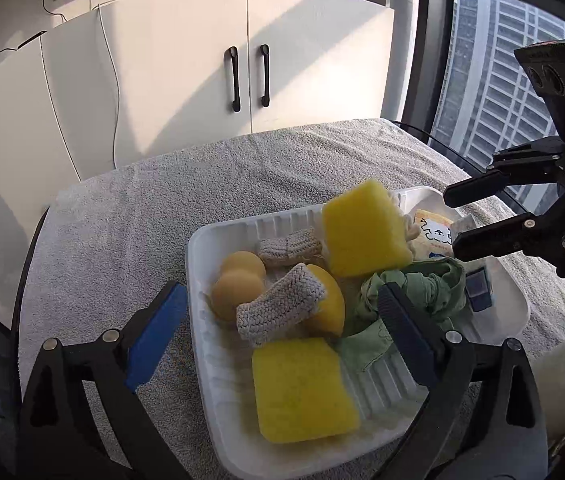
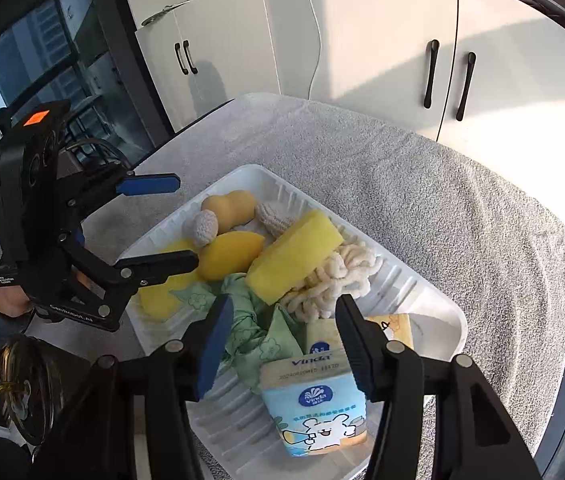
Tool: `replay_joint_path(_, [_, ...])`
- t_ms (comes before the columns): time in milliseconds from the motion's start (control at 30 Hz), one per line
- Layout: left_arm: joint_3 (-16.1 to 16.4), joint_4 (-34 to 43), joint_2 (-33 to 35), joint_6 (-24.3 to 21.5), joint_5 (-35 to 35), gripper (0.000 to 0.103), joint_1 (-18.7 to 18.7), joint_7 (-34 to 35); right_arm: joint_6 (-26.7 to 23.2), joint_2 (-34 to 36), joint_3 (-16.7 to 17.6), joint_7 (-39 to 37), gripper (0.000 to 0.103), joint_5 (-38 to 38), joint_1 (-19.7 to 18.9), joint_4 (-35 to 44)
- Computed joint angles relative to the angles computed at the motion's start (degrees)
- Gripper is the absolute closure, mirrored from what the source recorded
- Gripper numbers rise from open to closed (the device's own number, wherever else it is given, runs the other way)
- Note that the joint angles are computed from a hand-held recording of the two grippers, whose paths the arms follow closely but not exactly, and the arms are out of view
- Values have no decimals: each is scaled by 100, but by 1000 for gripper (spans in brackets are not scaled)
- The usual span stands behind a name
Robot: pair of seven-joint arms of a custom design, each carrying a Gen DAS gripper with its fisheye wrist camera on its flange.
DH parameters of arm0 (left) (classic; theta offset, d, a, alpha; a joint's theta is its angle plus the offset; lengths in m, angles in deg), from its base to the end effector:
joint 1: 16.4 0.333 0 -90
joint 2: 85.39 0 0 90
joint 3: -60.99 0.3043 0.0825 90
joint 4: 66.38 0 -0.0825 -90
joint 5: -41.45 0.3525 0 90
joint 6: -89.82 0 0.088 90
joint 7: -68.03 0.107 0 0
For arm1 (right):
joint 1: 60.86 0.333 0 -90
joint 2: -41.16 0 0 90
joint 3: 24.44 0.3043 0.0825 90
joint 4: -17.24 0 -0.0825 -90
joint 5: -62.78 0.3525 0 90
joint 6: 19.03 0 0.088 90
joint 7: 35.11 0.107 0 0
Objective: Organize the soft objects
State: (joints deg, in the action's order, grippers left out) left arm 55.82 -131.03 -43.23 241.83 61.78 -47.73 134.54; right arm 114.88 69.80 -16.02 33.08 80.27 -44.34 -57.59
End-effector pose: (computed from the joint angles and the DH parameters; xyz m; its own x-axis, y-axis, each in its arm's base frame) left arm 0.6236 -0.4411 0.4675 -0.4171 -0.9087 0.0167 -0.6267 0.2742 -0.7295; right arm 0.6520 0.2805 0.5148 0.6181 -0.7695 -0.1609 -0.6975 -0.4424 -0.5637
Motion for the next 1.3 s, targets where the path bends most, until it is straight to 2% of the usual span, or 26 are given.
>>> replay_joint_path(100, [207, -421, -330, 160, 184, 0, -86, -416, 276, -383, -51, 88, 33, 77, -68, -487])
replay_joint_path(300, [671, -1409, -1184, 154, 1110, 0, -397, -1784, 818, -1265, -214, 511, 32, 14, -115, -1623])
replay_joint_path(467, [1063, -2564, -2216, 52, 2536, 0, -828, -3494, 1410, -2299, -310, 905, 31, 28, -126, -2965])
replay_joint_path(533, [1094, -3014, -2641, -50, 3165, 0, -986, -4148, 1716, -2804, -334, 1073, 29, 27, -94, -3620])
replay_joint_path(567, [1089, -3204, -2852, -265, 3528, 0, -1102, -4503, 1863, -3045, -342, 1222, 29, -42, -66, -3934])
replay_joint_path(633, [981, -3581, -3262, -714, 4171, 0, -1279, -5117, 2147, -3559, -334, 1568, 28, -182, -8, -4607])
replay_joint_path(733, [615, -4137, -3853, -1528, 4957, 0, -1503, -5980, 2495, -4297, -264, 2234, 27, -330, 71, -5532])
replay_joint_path(833, [174, -4498, -4201, -1982, 5203, 0, -1578, -6468, 2769, -5005, -81, 3063, 24, -449, 113, -6373])
replay_joint_path(967, [-402, -4618, -4292, -2299, 4942, 0, -1604, -6859, 2947, -5829, 593, 4399, 23, -1129, -126, -7158])
replay_joint_path(1033, [-665, -4524, -4209, -2564, 4575, 0, -1592, -6819, 2963, -6296, 1143, 5177, 23, -1508, -453, -7459])
replay_joint_path(1100, [-887, -4469, -4141, -2613, 4291, 0, -1539, -6773, 2881, -6711, 1583, 5790, 22, -1776, -646, -7657])
replay_joint_path(1167, [-1116, -4367, -4075, -2910, 3950, 0, -1495, -6830, 2624, -7048, 1922, 6232, 22, -2008, -724, -7713])
replay_joint_path(1300, [-1508, -4352, -4091, -3031, 3851, 0, -1342, -6999, 2175, -7425, 2338, 6723, 22, -2485, -710, -7605])
